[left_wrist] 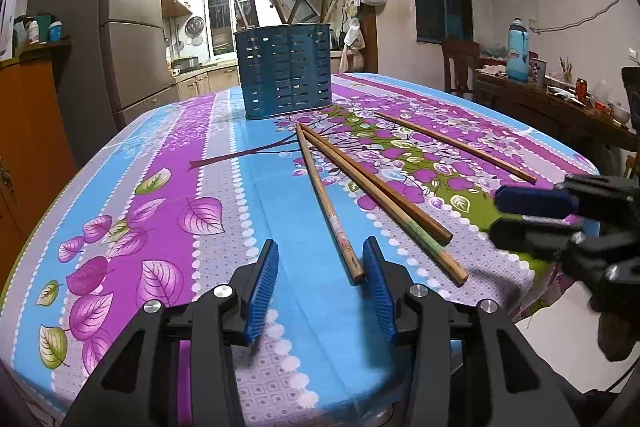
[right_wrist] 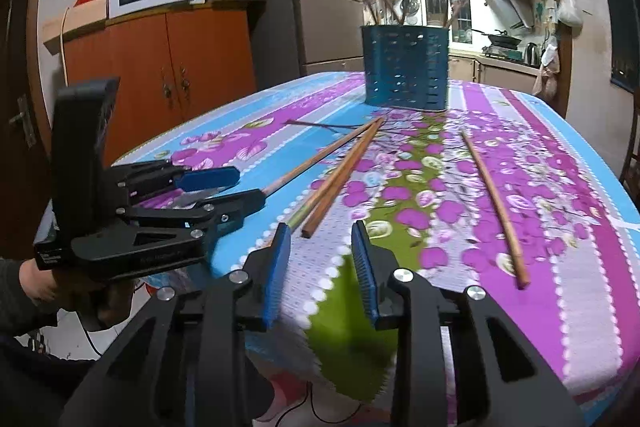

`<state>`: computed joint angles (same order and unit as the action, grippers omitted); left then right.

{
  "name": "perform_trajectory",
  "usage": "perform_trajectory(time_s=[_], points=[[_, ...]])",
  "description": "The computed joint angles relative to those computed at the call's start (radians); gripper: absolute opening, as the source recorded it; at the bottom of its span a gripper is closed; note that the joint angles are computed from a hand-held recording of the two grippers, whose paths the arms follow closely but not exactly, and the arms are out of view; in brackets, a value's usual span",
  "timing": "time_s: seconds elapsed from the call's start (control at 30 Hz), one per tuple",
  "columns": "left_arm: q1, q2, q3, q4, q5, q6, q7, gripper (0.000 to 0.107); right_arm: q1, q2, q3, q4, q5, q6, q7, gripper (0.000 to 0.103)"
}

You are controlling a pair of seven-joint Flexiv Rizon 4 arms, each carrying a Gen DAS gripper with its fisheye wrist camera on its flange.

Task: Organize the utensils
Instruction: 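Close the right gripper on a chopstick while the left gripper grasps another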

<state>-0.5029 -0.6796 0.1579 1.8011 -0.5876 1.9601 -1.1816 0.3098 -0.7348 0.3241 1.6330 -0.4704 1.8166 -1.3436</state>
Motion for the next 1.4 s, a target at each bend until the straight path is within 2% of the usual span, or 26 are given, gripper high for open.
perform_trajectory(time_s=[0.2,0.33,0.53,0.67,0.77,0.97,1.03,1.1,1.33,1.4], points=[[0.030,0.007,-0.029,0.003,0.027,-0.003,-0.019,0.046,0.076,-0.012,-0.076,-0.040,0.027,-0.048,-0.005,0.018],[0.032,0.006,-0.026,0.000,0.039,-0.007,-0.025,0.046,0.120,-0.003,-0.139,-0.045,0.067,-0.051,0.001,0.017],[0.032,-0.001,-0.025,-0.001,0.045,0.008,-0.040,0.046,0.124,-0.001,-0.159,-0.048,0.096,-0.052,0.005,0.017],[-0.012,-0.016,0.006,0.000,0.012,0.045,-0.024,0.046,0.081,-0.015,-0.093,-0.055,0.085,-0.041,-0.009,0.017],[-0.032,-0.023,0.005,0.007,-0.011,0.081,0.009,0.041,0.071,-0.023,-0.071,-0.063,0.076,-0.040,-0.013,0.017],[0.021,-0.015,-0.066,0.015,-0.010,0.101,0.021,0.038,0.092,-0.035,-0.089,-0.092,0.080,-0.063,-0.006,0.017],[0.037,-0.014,-0.084,0.016,-0.001,0.105,0.016,0.021,0.119,-0.029,-0.129,-0.089,0.095,-0.059,0.002,0.013],[0.039,-0.017,-0.086,0.013,-0.008,0.109,0.014,0.014,0.133,-0.026,-0.155,-0.088,0.111,-0.055,0.015,0.011],[0.022,-0.045,-0.080,-0.002,-0.036,0.161,0.033,0.014,0.132,-0.042,-0.147,-0.103,0.107,-0.043,0.013,0.012],[0.025,-0.052,-0.090,0.002,-0.039,0.193,0.038,0.015,0.153,-0.042,-0.175,-0.102,0.114,-0.030,0.015,0.012]])
